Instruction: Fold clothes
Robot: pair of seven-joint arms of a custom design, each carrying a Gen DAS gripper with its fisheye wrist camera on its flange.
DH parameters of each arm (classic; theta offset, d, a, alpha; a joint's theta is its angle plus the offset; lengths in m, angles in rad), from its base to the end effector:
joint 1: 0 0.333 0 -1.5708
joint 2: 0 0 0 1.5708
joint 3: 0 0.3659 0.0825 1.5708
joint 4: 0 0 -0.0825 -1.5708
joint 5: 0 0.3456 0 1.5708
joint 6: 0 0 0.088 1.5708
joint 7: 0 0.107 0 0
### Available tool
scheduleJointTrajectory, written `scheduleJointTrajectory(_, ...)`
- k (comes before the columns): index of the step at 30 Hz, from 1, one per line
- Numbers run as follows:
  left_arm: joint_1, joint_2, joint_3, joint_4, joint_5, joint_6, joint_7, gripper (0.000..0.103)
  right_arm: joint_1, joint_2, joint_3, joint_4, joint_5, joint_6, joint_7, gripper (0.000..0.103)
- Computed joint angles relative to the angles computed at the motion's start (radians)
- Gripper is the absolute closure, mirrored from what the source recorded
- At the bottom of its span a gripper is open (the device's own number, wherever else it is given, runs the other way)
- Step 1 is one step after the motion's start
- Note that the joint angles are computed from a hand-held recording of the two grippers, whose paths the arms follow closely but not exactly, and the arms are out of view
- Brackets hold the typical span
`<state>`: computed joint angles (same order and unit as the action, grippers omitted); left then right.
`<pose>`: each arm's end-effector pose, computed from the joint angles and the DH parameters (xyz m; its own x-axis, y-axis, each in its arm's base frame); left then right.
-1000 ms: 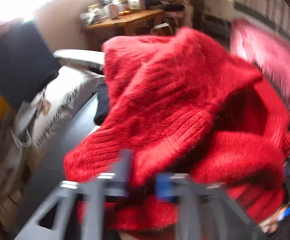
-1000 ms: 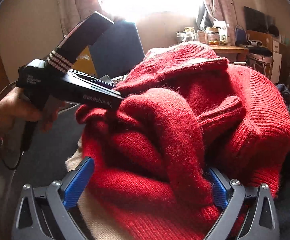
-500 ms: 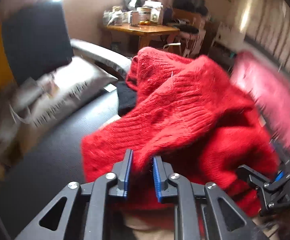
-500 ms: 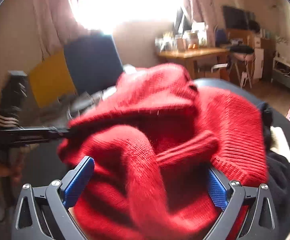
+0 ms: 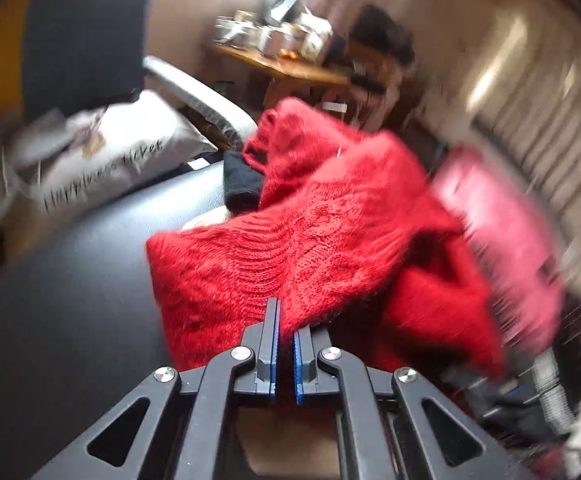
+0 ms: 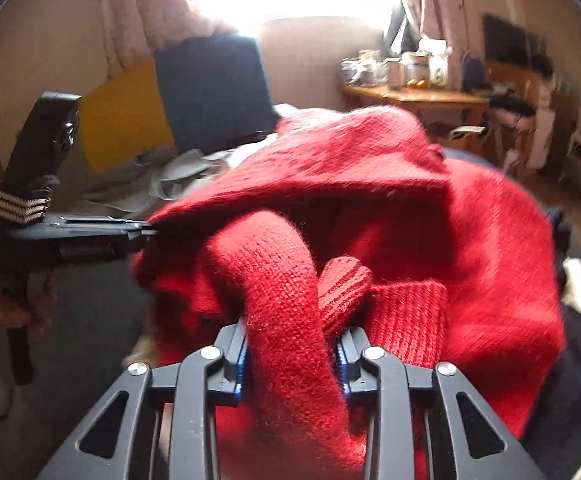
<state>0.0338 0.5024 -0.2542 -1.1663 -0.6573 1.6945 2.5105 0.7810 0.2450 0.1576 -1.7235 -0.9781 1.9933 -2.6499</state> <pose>0.6722 -0.1569 0.5920 -0.8518 -0.3269 0.4094 -0.5183 0.6393 -0.5680 0.4157 0.4636 0.5301 -0.5554 -0.7963 -0.2398 -0.4534 0.5317 -0.7153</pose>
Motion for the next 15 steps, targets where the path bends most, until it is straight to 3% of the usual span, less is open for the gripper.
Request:
scheduleJointTrajectory(4, 0.114, -0.02, 0.004, -0.01, -0.102, -0.134, -0.016, 0.099, -0.004, 0.031, 0.0, -0.013, -0.071, 0.237, 0.137, 0.071)
scheduleJointTrajectory(8, 0.209, -0.074, 0.053, -0.089, -0.138, -0.214, 0.015, 0.099, 0.013, 0.15, -0.001, 0.089, -0.04, 0.451, 0.109, 0.069)
scheduleJointTrajectory(10, 0.241, -0.104, 0.087, -0.137, -0.124, -0.227, 0.04, 0.099, 0.038, 0.205, 0.004, 0.156, 0.012, 0.466, 0.055, 0.064)
scheduleJointTrajectory(13, 0.267, -0.115, 0.135, -0.185, -0.083, -0.209, 0.034, 0.1, 0.108, 0.194, -0.053, 0.149, -0.022, 0.493, 0.186, 0.053)
scheduleJointTrajectory(15, 0.281, -0.143, 0.157, -0.235, -0.064, -0.153, 0.064, 0.1, 0.166, 0.154, -0.095, 0.123, -0.07, 0.425, 0.279, 0.035)
